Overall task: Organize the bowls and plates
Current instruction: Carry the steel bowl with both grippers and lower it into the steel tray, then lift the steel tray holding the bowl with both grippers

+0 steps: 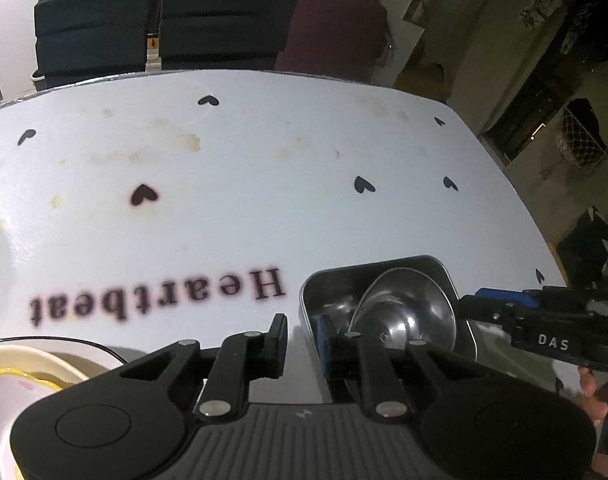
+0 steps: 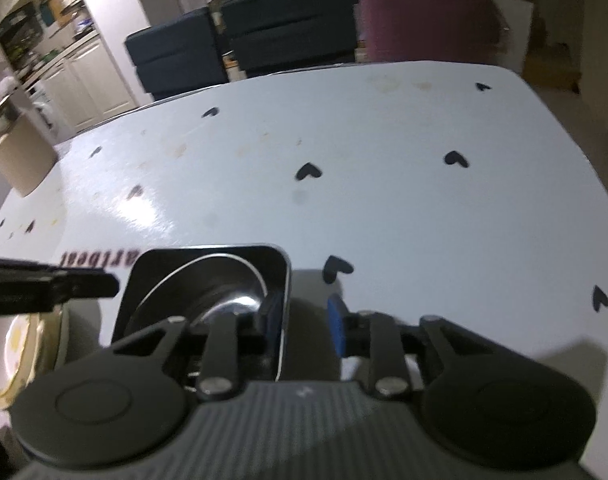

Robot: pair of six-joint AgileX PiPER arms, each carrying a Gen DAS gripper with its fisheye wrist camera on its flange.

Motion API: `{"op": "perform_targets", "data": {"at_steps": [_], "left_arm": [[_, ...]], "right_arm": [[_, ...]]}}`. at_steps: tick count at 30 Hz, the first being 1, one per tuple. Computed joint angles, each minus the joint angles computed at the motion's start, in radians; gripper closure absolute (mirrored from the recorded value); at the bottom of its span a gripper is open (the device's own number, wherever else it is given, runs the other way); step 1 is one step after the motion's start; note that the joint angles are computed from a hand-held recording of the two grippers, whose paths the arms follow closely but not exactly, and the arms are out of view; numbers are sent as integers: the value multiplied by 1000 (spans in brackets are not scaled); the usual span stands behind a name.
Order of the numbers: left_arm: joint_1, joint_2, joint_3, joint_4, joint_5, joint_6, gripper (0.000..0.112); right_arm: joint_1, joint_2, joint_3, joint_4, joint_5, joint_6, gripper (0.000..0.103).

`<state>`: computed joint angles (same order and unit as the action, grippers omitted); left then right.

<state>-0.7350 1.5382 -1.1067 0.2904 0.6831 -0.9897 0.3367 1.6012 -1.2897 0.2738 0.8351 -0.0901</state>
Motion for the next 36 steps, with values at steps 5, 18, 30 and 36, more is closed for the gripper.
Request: {"op": "perform_targets", "data": {"at_steps": [5,18,30,36], "left_arm": [[9,16,2,-31,-10,47,94],[29,17,31,-135,-51,181,95],[35,15,50,-196,-81,206,102],[25,17,55,-153,-94,152,103]], "right_arm": [[5,35,-26,18,27,-27,81],[-14,55,-43,58,79,-76,94],[-7,59,-41,60,63,-76,97],[-44,51,-10,138,48,-90,97]]}}
